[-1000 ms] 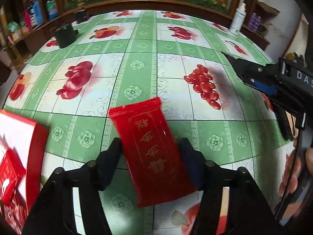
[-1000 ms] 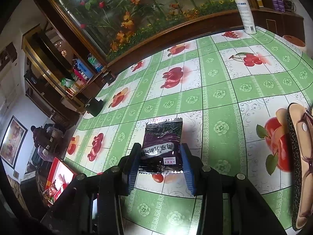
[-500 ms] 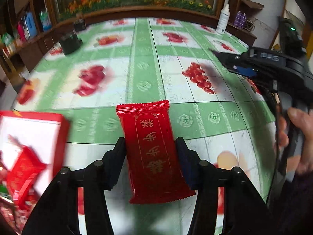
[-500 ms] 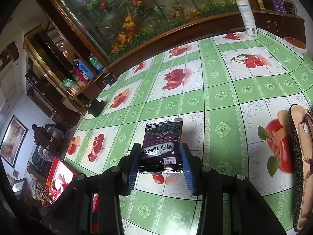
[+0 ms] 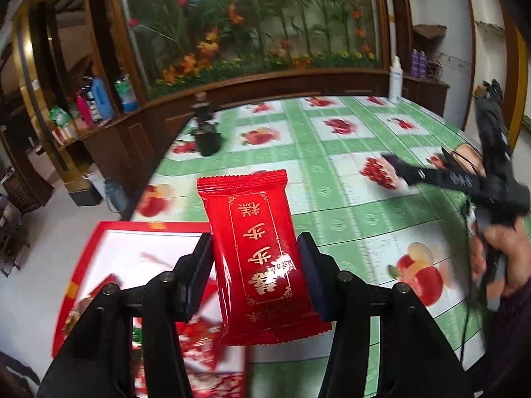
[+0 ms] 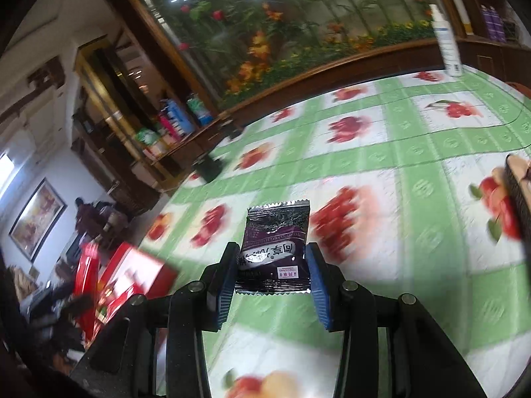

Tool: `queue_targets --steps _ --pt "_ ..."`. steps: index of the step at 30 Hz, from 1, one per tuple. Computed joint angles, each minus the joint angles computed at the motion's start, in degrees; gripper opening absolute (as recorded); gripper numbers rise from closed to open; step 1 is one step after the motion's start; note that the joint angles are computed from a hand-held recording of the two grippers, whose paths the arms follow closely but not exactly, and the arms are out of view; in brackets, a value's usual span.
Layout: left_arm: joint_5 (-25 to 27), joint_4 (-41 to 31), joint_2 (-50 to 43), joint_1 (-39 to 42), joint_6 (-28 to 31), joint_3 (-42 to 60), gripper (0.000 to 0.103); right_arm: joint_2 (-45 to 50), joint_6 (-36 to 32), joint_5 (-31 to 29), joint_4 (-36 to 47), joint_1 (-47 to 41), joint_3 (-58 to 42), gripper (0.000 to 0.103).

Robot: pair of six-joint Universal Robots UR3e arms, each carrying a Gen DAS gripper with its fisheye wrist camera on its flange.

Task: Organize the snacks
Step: 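Carry the small red packet to the white tray while the right gripper carries the purple packet there, then open both grippers over the white tray to drop the packets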

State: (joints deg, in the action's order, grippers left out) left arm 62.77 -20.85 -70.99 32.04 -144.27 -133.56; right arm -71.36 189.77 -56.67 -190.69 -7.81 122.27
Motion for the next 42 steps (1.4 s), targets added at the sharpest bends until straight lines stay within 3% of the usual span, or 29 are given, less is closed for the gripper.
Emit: queue_targets --steps 8,16,21,30,42 --pt "-9.45 -7.45 7.05 15.45 6.48 -3.37 0.050 -1.10 1.61 -4.21 -4.10 13.34 -0.52 0.041" --pt "-17.30 -18.03 13.17 28.49 14.23 -5.36 0.050 2.77 2.45 -11.52 1.09 27.10 -11.23 0.042" --pt "-19.54 -21.45 13.23 33.20 17.42 -5.40 0.050 5.82 2.60 -14.56 3.40 32.51 -16.34 0.042" --pt "-19.77 -20.55 9.66 38.05 19.43 -5.79 0.050 12.39 3.03 -18.20 7.39 39.66 -26.36 0.042" --pt "-16.78 -11.37 -0.59 38.44 17.12 -4.71 0.050 24.37 5.56 -19.11 13.27 43.45 -43.97 0.043"
